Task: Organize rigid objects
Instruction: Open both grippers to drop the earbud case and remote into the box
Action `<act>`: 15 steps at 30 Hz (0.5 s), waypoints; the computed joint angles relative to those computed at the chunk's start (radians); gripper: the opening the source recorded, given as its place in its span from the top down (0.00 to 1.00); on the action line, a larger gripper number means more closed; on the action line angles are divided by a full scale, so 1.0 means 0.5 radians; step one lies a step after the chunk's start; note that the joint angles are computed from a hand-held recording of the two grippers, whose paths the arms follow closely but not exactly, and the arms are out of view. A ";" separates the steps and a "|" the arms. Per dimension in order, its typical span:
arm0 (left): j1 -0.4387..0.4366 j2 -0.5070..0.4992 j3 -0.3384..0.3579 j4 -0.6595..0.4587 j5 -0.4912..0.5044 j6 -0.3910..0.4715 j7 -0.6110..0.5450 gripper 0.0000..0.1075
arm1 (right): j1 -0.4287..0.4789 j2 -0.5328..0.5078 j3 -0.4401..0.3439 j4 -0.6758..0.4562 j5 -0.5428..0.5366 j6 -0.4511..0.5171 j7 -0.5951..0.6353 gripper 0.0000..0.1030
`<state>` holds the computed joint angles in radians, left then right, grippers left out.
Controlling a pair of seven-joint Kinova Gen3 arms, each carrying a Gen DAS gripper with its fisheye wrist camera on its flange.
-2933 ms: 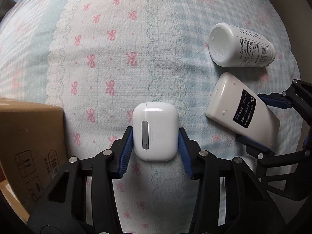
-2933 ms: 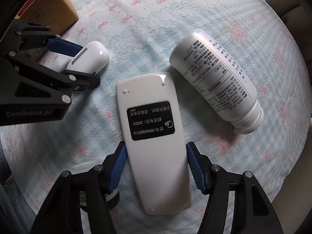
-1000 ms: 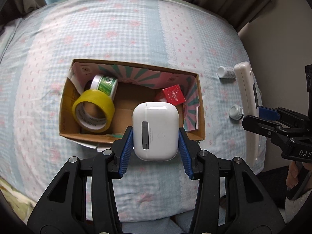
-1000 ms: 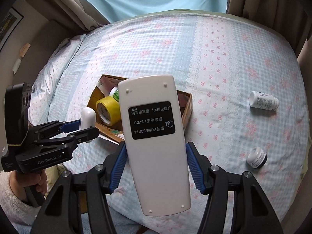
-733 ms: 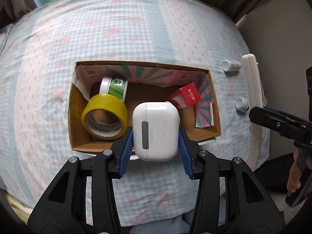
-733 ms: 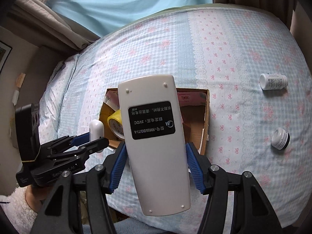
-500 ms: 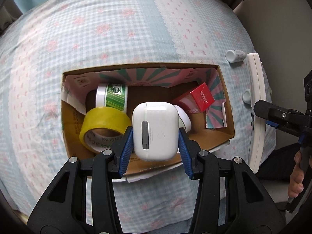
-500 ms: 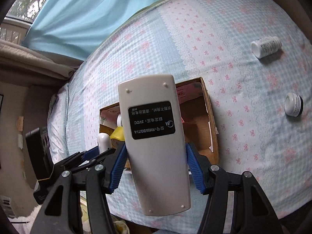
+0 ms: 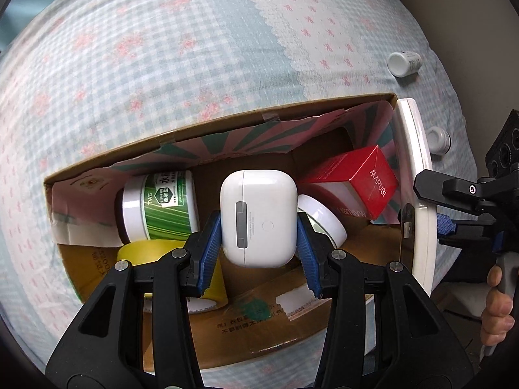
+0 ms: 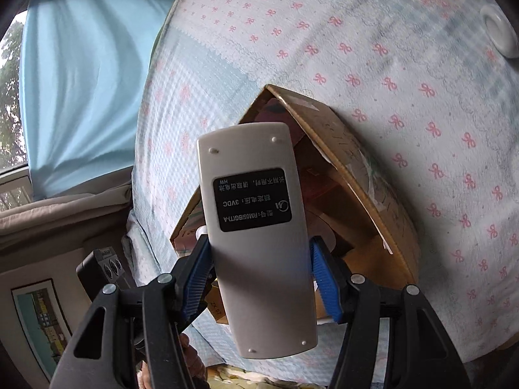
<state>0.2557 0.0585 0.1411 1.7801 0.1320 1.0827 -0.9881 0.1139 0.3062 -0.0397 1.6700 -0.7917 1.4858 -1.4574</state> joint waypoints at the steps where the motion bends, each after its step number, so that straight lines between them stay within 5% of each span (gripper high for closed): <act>1: -0.008 0.007 -0.005 -0.001 0.015 -0.007 -0.011 0.62 | 0.004 0.017 0.001 0.005 -0.011 0.011 -0.004 0.45; 4: -0.003 0.038 -0.006 -0.047 -0.023 0.043 0.041 0.57 | -0.064 0.013 -0.012 -0.090 0.134 0.021 -0.043 0.43; 6: -0.001 0.033 -0.005 -0.069 -0.039 0.074 0.040 0.06 | -0.132 -0.020 -0.015 -0.169 0.272 0.010 -0.104 0.27; 9: -0.010 -0.025 -0.009 -0.052 -0.036 0.061 0.012 0.04 | -0.169 -0.076 -0.019 -0.249 0.409 0.025 -0.086 0.02; 15: -0.028 -0.122 -0.013 -0.002 -0.021 0.108 0.063 0.04 | -0.205 -0.120 -0.016 -0.324 0.511 0.081 -0.047 0.01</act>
<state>0.2417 -0.0027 0.1346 1.7792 0.1213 1.1368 -0.9565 0.0114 0.2460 -0.0477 1.5082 -0.5361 1.5262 -1.4807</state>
